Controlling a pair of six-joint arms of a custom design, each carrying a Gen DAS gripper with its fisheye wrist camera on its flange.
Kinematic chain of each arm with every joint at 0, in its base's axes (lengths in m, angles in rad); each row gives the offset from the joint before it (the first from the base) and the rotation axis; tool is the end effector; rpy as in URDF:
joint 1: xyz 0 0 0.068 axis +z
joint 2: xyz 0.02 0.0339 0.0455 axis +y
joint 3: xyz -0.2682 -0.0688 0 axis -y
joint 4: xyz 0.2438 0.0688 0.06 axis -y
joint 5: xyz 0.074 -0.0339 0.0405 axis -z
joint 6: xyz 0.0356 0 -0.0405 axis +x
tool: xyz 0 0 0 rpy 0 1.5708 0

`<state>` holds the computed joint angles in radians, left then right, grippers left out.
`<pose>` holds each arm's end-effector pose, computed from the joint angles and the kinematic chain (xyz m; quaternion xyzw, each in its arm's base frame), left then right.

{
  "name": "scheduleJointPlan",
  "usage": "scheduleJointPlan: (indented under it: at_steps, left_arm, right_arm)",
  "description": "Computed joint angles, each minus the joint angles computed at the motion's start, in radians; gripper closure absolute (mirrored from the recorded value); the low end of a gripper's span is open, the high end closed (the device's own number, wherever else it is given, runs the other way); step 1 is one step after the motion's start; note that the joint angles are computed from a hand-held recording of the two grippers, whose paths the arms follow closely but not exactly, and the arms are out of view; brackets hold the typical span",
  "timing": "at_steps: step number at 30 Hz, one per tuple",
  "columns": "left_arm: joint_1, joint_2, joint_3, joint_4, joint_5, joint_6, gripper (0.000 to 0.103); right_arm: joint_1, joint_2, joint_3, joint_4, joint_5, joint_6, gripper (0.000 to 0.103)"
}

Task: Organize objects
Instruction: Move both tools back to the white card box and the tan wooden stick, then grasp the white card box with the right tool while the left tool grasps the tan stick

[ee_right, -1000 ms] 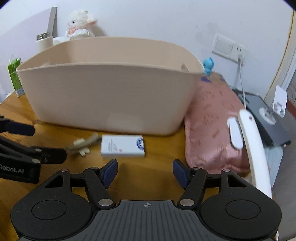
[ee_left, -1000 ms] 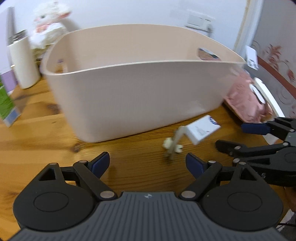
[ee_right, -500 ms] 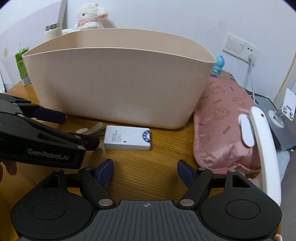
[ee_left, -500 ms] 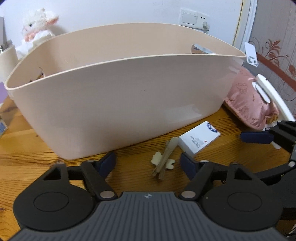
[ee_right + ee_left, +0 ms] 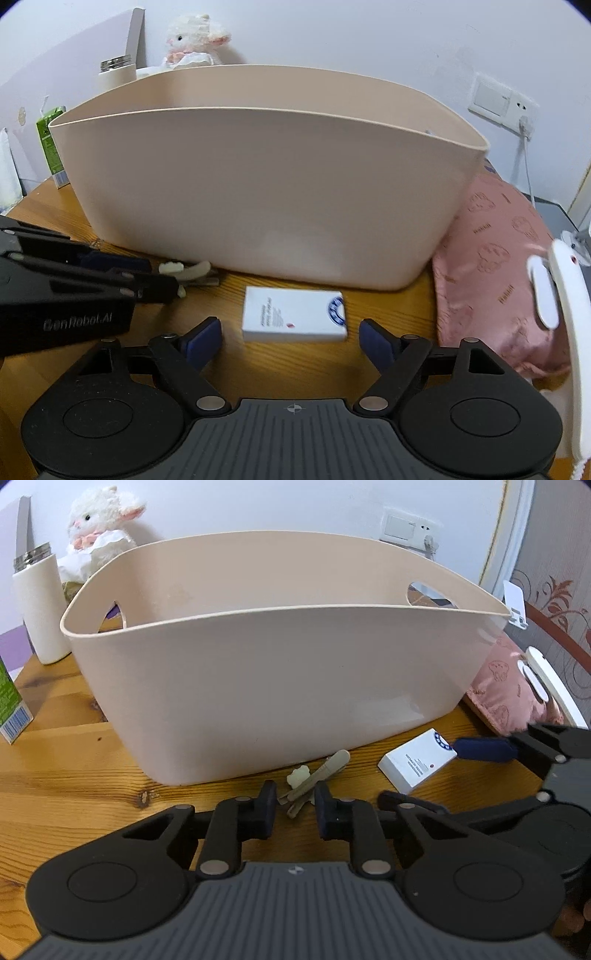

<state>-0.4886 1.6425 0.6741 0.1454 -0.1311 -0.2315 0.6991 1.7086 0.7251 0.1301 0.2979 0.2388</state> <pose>0.2681 -0.1372 0.1340 0.0954 0.9243 -0.0713 0.3626 0.2462 0.1934 0.1281 -0.1605 0.9135 0.0329 0.3725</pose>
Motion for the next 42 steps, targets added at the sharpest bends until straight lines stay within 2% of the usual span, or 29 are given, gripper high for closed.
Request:
scheduleJointPlan:
  at_steps: [2, 3, 4, 5, 8, 12, 13, 15, 17, 20, 22, 23, 25, 27, 29, 30, 42]
  left_arm:
    - [-0.003, 0.003, 0.000, 0.005, -0.013, 0.003, 0.067]
    - [-0.006, 0.004, 0.001, 0.005, -0.025, -0.003, 0.048]
    - [-0.001, 0.009, 0.009, -0.004, -0.021, -0.018, 0.034]
    - [0.003, 0.013, 0.015, -0.008, -0.012, -0.029, 0.030]
    - [-0.007, 0.038, 0.047, -0.031, -0.021, -0.065, 0.027]
    - [-0.050, 0.078, 0.098, -0.070, -0.094, -0.133, 0.018]
    - [-0.059, 0.087, 0.109, -0.079, -0.112, -0.153, 0.013]
    - [-0.081, 0.115, 0.140, -0.111, -0.179, -0.217, 0.009]
    - [-0.109, 0.151, 0.171, -0.138, -0.276, -0.252, 0.010]
    - [-0.119, 0.146, 0.150, -0.105, -0.304, -0.255, 0.018]
    - [-0.114, 0.130, 0.136, -0.095, -0.301, -0.246, 0.040]
    - [-0.111, 0.120, 0.131, -0.096, -0.299, -0.247, 0.047]
    - [-0.102, 0.104, 0.124, -0.100, -0.290, -0.253, 0.077]
    - [-0.087, 0.087, 0.104, -0.086, -0.266, -0.248, 0.084]
    - [-0.084, 0.084, 0.100, -0.081, -0.253, -0.234, 0.086]
    - [-0.080, 0.082, 0.100, -0.082, -0.245, -0.226, 0.086]
    - [-0.035, -0.014, -0.009, -0.005, -0.055, -0.141, 0.093]
  right_arm:
    - [0.001, 0.004, 0.000, 0.009, 0.006, -0.007, 0.020]
    - [-0.002, 0.003, -0.004, 0.015, 0.003, -0.009, 0.020]
    - [-0.001, 0.001, -0.008, 0.018, 0.008, -0.004, 0.021]
    - [-0.005, -0.001, -0.011, 0.015, 0.016, 0.004, 0.020]
    - [-0.023, -0.006, -0.016, 0.012, 0.018, 0.010, 0.020]
    - [-0.042, -0.008, -0.026, 0.021, 0.038, 0.022, 0.021]
    - [-0.051, -0.008, -0.029, 0.024, 0.036, 0.028, 0.022]
    - [-0.068, -0.009, -0.034, 0.030, 0.027, 0.036, 0.023]
    - [-0.070, -0.009, -0.038, 0.038, 0.018, 0.026, 0.022]
    - [-0.047, 0.013, -0.021, 0.046, 0.050, 0.028, 0.022]
    - [-0.049, 0.012, -0.024, 0.052, 0.041, 0.024, 0.022]
    - [-0.048, 0.018, -0.018, 0.053, 0.038, 0.025, 0.022]
    - [-0.045, 0.024, -0.013, 0.057, 0.037, 0.024, 0.023]
    - [-0.045, 0.022, -0.014, 0.065, 0.021, 0.024, 0.029]
    - [-0.044, 0.018, -0.015, 0.070, 0.002, 0.033, 0.045]
    - [-0.039, 0.018, -0.016, 0.071, 0.008, 0.034, 0.048]
    - [0.011, -0.041, -0.057, 0.058, 0.064, 0.062, 0.049]
